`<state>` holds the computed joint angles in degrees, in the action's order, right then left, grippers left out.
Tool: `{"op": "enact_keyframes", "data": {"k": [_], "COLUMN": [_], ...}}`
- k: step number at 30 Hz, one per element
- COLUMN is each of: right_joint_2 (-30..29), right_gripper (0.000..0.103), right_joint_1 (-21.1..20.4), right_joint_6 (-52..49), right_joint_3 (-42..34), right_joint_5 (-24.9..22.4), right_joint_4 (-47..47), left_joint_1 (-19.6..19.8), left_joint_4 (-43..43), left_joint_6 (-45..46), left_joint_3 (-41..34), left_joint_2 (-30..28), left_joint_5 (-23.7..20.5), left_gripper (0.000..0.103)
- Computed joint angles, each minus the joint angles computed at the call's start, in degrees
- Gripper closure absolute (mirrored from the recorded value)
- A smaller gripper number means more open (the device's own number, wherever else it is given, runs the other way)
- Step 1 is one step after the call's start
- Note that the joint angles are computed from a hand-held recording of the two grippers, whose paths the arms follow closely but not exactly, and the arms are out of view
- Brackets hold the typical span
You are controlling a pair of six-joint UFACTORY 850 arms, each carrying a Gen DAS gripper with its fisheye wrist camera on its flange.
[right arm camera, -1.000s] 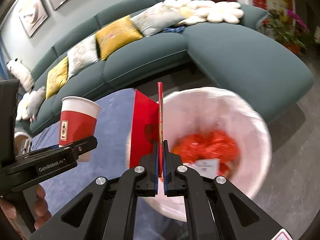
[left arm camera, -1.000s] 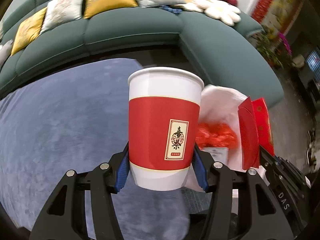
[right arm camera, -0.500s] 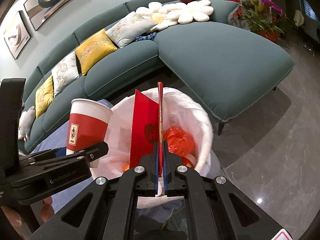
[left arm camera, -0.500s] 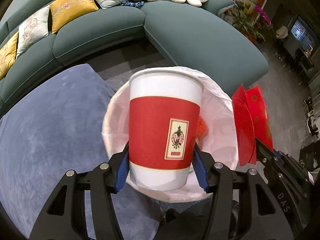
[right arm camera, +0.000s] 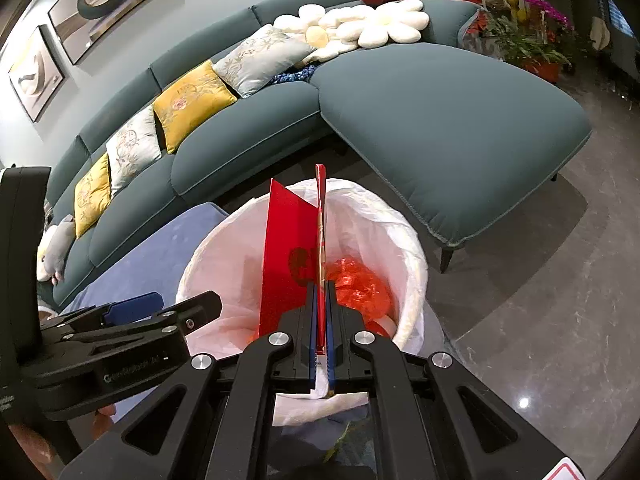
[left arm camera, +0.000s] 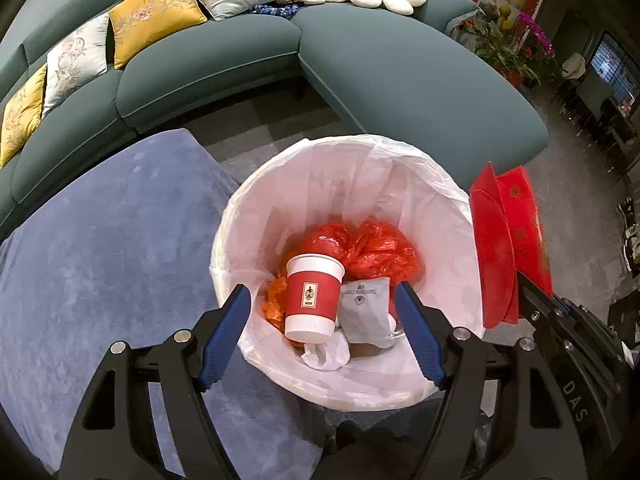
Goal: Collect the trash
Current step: 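Open the left tool to drop the cup while the right tool releases the envelope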
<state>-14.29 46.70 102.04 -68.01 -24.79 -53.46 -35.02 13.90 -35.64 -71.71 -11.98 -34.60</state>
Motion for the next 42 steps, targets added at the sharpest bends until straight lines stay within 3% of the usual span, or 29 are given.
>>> {"op": "enact_keyframes", "data": {"k": [18,20,24,29,42], "right_joint_2": [-3.4,-3.54,-3.44,-2.73,-1.22], "right_gripper": [0.093,0.083,0.077,0.06,0.036], "right_joint_1": [0.1,0.48,1.43,2.64,6.15], "right_joint_6": [-5.56,-4.96,-5.17,-6.28,-7.2], "right_joint_3": [-4.3,-4.74,-5.54,-5.96,-6.26], "right_joint_5": [1.02,0.53,-0.62,-2.42,-8.1], "right_joint_4": [2.38,1.78,1.32,1.51,1.72], "left_joint_1": [2.55,2.77,2.87,2.48,1.09], "left_joint_4": [3.39,3.74,6.09,8.86,13.79], "left_joint_6": [-3.84,-4.32,-6.55,-8.98,-15.39], "left_joint_3": [5.1,5.69,7.1,8.66,12.44], "left_joint_2": [4.66,5.21,6.67,8.45,13.06], "left_joint_5": [0.08,-0.08,-0.25,-0.51,-1.82], "left_gripper": [0.032,0.032,0.027,0.026,0.016]}}
